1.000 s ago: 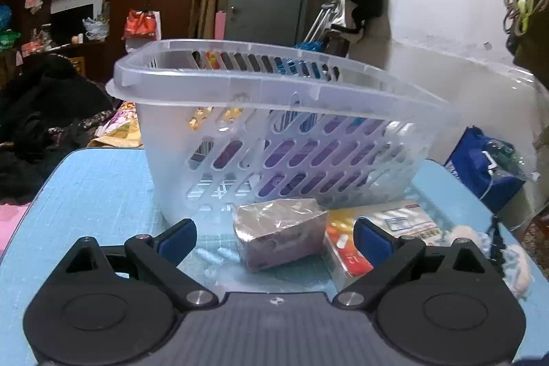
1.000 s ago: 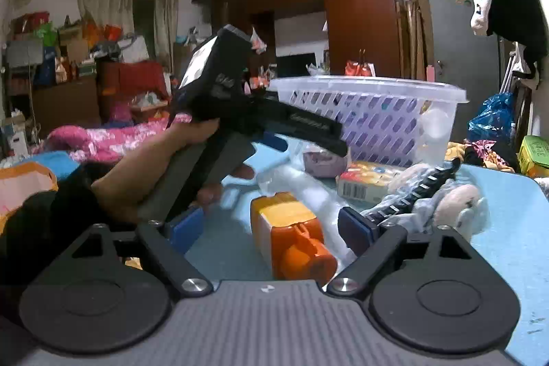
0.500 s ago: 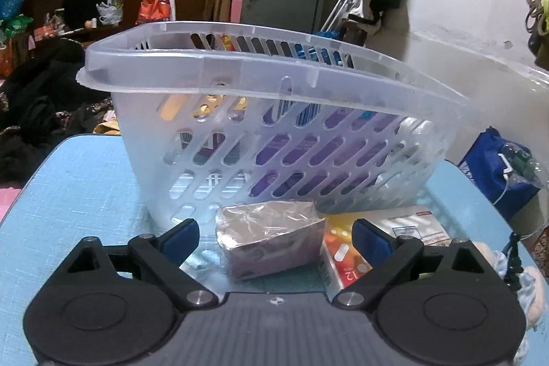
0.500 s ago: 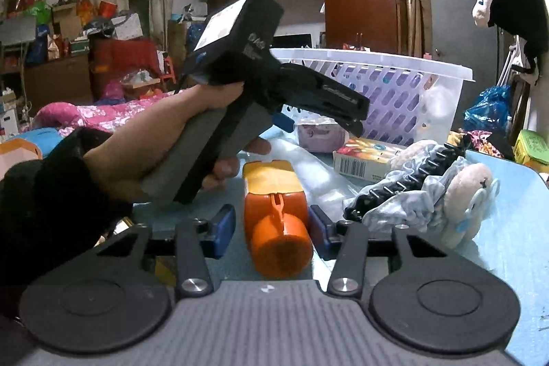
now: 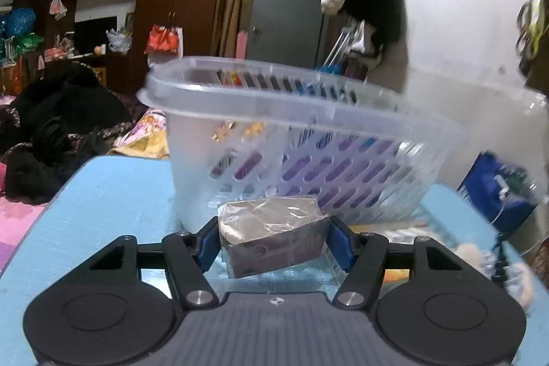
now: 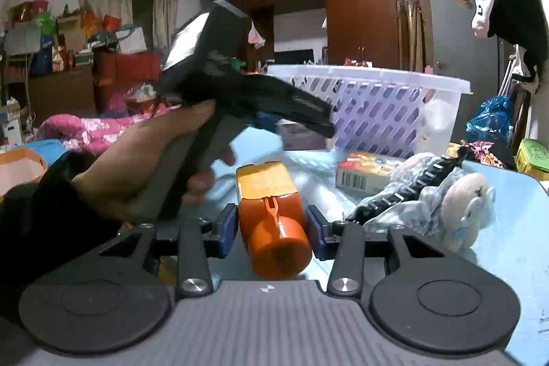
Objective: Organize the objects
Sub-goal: 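Grasp the silver wrapped box with the left gripper while the right grasps the orange bottle, then place the silver box and orange bottle into the basket, opening both grippers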
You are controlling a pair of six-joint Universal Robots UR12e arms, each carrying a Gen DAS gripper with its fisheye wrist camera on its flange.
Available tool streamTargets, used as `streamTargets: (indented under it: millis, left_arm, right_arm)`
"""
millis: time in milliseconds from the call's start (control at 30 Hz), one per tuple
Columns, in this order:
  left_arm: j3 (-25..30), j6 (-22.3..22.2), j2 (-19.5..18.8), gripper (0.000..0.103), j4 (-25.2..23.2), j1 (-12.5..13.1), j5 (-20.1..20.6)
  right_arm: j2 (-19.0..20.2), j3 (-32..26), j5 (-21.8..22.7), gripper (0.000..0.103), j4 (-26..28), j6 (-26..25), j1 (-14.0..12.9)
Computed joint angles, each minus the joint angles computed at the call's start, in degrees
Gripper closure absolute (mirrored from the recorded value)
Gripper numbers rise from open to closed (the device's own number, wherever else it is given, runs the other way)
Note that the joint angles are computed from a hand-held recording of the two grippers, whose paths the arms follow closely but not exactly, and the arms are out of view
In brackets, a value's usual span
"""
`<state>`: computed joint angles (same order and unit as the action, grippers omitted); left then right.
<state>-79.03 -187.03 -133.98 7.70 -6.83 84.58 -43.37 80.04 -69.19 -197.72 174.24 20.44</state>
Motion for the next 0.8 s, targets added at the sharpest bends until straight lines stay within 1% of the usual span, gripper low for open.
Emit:
streamTargets:
  millis: [100, 200, 300, 367, 433, 567, 633, 700, 733, 800]
  left_arm:
    - [-2.34, 0.0, 0.85, 0.036, 4.52, 0.72, -2.35]
    - [-3.95, -0.67, 1.43, 0.036, 7.31, 1.48, -5.36]
    - [-5.42, -0.86, 2.0, 0.036, 9.43, 1.9, -6.91]
    - [-6.13, -0.7, 2.35, 0.036, 10.71, 1.98, -6.89]
    - [-7.04, -0.97, 2.91, 0.036, 12.44, 2.32, -7.85]
    - [-7.15, -0.72, 4.6, 0.036, 13.46, 3.06, -11.2]
    - [-5.3, -0.08, 5.16, 0.036, 11.89, 3.12, -11.32]
    - [-2.02, -0.39, 5.09, 0.036, 8.43, 3.3, -12.27]
    - [-0.22, -0.27, 4.87, 0.036, 6.1, 3.24, -12.16]
    - [4.02, 0.53, 3.95, 0.036, 0.49, 2.79, -9.6]
  right_arm:
    - [-0.14, 0.18, 0.28, 0.057, -1.0, 0.38, -0.19]
    - [-0.07, 0.1, 0.41, 0.057, -1.92, 1.05, -0.36]
    - [-0.08, -0.09, 0.89, 0.057, -2.41, 1.91, -0.65]
    - [-0.3, -0.1, 2.14, 0.057, -2.58, 2.81, -1.11]
    - [-0.56, -0.14, 3.07, 0.057, -3.42, 3.96, -1.62]
    - [-1.31, -1.25, 1.51, 0.057, -5.17, 5.69, -2.49]
    - [-1.35, -3.35, 0.11, 0.057, -4.15, 5.85, -2.79]
    - [-0.63, -7.54, -5.17, 0.057, -1.69, 4.47, -2.35]
    - [-0.01, -10.18, -7.49, 0.057, 0.59, 4.23, -2.13]
    - [2.06, -17.14, -11.07, 0.057, 7.53, 4.21, -1.76]
